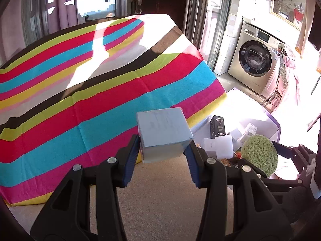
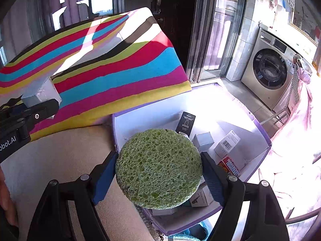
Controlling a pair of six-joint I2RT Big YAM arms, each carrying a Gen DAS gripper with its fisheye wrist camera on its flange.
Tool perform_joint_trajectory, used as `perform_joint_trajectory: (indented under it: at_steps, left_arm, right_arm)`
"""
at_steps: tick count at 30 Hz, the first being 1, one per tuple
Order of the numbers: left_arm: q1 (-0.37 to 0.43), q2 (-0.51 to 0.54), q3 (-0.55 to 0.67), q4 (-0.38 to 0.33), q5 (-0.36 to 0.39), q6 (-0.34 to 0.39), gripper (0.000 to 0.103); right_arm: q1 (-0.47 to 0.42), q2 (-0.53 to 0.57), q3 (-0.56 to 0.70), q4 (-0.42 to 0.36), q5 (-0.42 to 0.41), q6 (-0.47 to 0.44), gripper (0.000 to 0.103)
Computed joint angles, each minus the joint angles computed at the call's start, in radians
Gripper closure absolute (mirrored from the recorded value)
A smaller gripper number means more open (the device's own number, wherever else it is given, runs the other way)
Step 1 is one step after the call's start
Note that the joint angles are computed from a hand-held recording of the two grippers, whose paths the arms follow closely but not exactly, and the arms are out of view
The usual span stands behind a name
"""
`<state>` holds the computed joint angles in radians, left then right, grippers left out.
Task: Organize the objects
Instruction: 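Carry the cube box with the left tool while the right tool carries the sponge to the storage box, then lower the cube box and sponge into the storage box and open both tools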
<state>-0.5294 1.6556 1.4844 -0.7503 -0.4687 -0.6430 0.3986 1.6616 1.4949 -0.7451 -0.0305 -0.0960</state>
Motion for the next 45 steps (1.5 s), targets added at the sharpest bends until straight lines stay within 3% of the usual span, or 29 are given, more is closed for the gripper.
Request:
perform_joint_trajectory:
  at_steps: [8, 21, 25, 38, 45]
  left_arm:
    - [-0.034, 0.085, 0.111, -0.049, 0.042, 0.045, 0.053]
    - [-0.050, 0.169, 0.213, -0.038, 0.144, 0.052, 0.052]
    - [-0.046, 0.172, 0.214, -0.026, 0.173, 0.057, 0.025]
    - [-0.043, 0.043, 0.027, 0.057, 0.249, -0.029, 0.019]
    - [-0.080, -0.067, -0.115, 0.124, 0.293, -0.090, 0.009]
  right_arm:
    - [-0.061, 0.015, 0.006, -0.004, 0.004, 0.044, 0.021]
    - [-0.113, 0.020, 0.023, 0.044, 0.061, 0.108, 0.021]
    - [-0.126, 0.024, 0.031, 0.040, 0.063, 0.126, 0.020]
    - [-0.072, -0.056, -0.053, 0.035, 0.139, 0.086, 0.018]
    - [-0.051, -0.131, -0.118, -0.003, 0.152, 0.059, 0.018]
